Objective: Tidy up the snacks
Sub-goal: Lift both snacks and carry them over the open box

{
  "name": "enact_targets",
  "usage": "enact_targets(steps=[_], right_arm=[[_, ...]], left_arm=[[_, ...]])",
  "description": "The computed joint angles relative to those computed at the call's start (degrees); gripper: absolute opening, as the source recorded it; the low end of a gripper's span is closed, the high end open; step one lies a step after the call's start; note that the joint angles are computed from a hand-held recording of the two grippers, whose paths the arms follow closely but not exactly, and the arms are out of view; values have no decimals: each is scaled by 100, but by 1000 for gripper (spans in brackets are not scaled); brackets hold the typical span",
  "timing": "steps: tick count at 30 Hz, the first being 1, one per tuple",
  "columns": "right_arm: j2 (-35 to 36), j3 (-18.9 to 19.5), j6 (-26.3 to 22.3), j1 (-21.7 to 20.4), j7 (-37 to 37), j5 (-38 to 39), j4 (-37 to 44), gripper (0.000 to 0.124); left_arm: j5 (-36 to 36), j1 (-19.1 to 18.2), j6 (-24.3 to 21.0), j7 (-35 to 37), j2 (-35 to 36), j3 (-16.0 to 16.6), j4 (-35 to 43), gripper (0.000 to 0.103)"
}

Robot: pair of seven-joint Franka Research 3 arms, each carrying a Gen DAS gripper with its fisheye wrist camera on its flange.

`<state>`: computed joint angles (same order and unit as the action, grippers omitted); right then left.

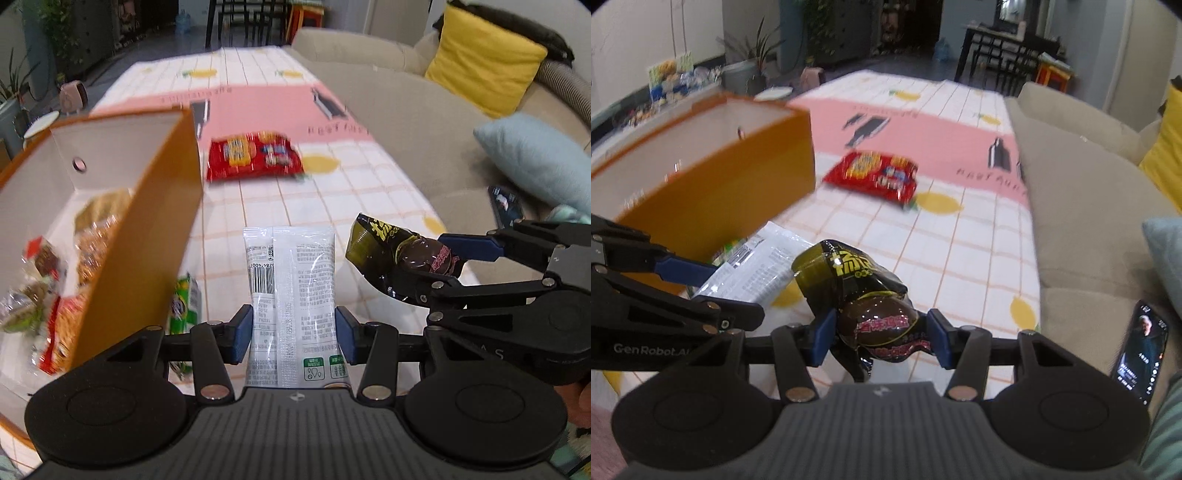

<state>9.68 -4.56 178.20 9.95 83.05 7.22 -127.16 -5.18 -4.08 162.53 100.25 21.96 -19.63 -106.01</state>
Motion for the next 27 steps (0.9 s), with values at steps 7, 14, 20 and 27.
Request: enact_targets(steps=[7,14,20,27], right_arm=[[-137,520,335,-338,-521,685,161,51],[121,1181,295,-690,-1446,1621,988,51],[606,1481,97,-702,-2181,1967,1966,51],[1536,851,-753,19,-2066,1292,3402,51]], left_arm=[[-237,177,338,5,-352,-14,-159,53],[3,218,344,-356,-501,324,97,53],[329,279,71,-537,-245,610,769,53],[722,329,-602,-462,400,737,1787,53]])
